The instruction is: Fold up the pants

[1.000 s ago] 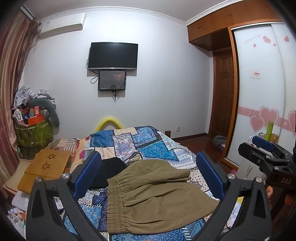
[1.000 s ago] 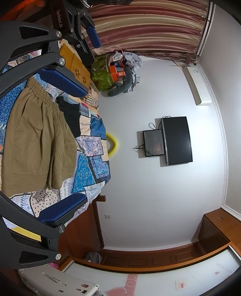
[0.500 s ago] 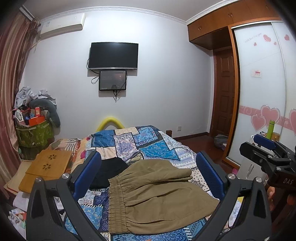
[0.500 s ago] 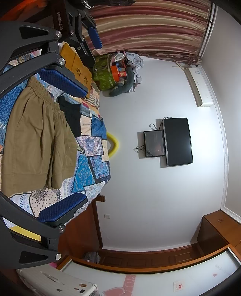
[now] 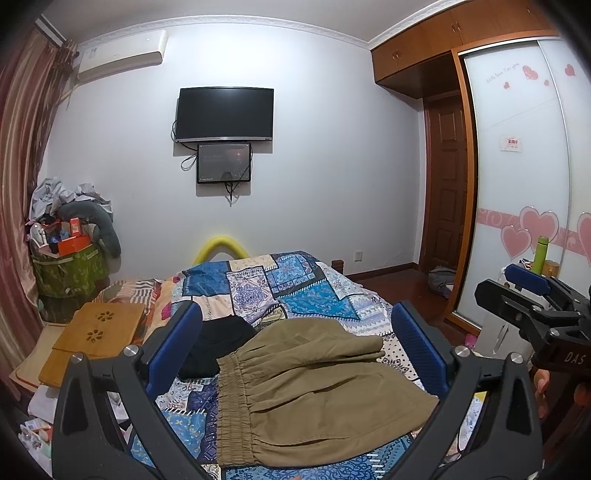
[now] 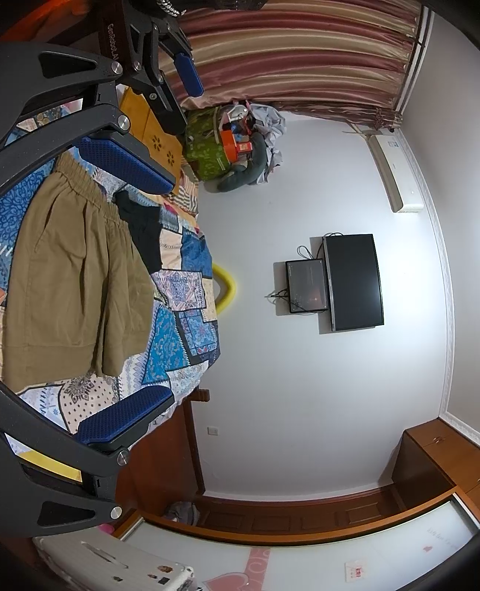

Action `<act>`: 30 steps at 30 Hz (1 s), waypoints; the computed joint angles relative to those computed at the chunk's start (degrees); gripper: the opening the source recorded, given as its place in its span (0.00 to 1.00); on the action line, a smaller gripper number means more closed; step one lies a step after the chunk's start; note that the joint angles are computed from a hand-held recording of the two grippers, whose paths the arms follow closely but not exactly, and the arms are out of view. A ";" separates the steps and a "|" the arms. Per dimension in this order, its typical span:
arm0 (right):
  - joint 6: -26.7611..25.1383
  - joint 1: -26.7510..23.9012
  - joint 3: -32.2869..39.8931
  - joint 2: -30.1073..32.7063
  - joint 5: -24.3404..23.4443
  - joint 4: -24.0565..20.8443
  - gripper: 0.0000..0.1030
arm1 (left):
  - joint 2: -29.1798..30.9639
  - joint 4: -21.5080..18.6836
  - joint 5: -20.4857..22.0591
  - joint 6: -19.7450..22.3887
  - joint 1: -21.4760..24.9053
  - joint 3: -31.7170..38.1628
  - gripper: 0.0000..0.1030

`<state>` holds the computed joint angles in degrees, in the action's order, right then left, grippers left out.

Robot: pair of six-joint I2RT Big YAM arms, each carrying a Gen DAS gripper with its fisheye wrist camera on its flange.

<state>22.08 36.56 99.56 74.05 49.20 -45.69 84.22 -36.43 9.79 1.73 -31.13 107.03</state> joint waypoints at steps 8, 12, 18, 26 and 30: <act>0.20 -0.09 0.24 0.10 -0.25 -0.39 1.00 | 0.24 -0.03 -0.42 0.20 -0.12 0.29 1.00; 0.36 -0.33 0.25 0.07 -0.52 -0.61 1.00 | 0.21 0.10 -0.48 0.18 -0.14 0.11 1.00; 0.25 -0.70 0.15 0.07 -0.83 -0.22 1.00 | 0.60 -0.14 -0.58 -0.12 -0.09 0.40 1.00; 0.29 -3.57 -0.73 0.12 -4.38 -0.95 1.00 | 6.31 -4.40 -1.04 -0.55 0.60 6.73 1.00; 1.15 -8.09 -1.61 0.60 -10.09 -3.45 1.00 | 13.51 -10.83 -1.44 -0.81 1.48 15.56 1.00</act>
